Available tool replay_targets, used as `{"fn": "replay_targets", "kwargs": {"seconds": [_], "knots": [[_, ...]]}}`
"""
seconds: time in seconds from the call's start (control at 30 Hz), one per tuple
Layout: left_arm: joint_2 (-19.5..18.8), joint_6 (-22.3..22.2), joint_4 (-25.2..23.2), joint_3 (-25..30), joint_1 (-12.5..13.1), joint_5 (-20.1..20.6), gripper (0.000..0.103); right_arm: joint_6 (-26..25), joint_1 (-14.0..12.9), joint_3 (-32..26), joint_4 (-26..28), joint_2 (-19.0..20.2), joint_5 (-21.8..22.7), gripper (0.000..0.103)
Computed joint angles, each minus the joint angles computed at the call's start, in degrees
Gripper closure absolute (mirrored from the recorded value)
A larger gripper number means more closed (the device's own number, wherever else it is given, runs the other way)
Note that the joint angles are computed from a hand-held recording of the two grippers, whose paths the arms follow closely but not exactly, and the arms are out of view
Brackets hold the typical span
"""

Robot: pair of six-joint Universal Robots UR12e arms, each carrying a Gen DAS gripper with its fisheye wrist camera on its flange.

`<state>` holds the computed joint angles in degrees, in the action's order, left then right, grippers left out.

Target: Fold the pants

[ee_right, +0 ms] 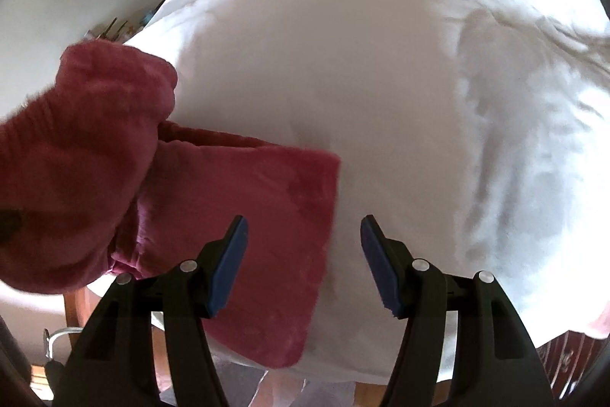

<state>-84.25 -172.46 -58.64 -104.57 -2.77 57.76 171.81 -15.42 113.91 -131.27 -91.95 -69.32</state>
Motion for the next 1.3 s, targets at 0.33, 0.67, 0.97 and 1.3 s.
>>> {"fn": "replay_targets", "kwargs": {"seconds": [0.33,0.67,0.97,1.3], "knots": [[-1.26,6.63,-1.01,-2.02,-5.92,6.4,0.077,0.63,-3.36,-0.21,0.78,-0.7,5.26,0.04],[-1.52,6.43,0.66,-3.07,-7.62,8.76,0.077,-7.78,-1.68,-5.24,10.39,2.91,16.64,0.04],[-2.09,7.8,2.62,-2.96,-9.12,10.76,0.077,-6.68,0.52,-7.53,10.01,6.0,15.26,0.087],[-5.01,13.75,3.95,-2.84,-12.66,14.03,0.053,2.43,-2.7,-5.08,7.56,7.3,9.59,0.09]]}}
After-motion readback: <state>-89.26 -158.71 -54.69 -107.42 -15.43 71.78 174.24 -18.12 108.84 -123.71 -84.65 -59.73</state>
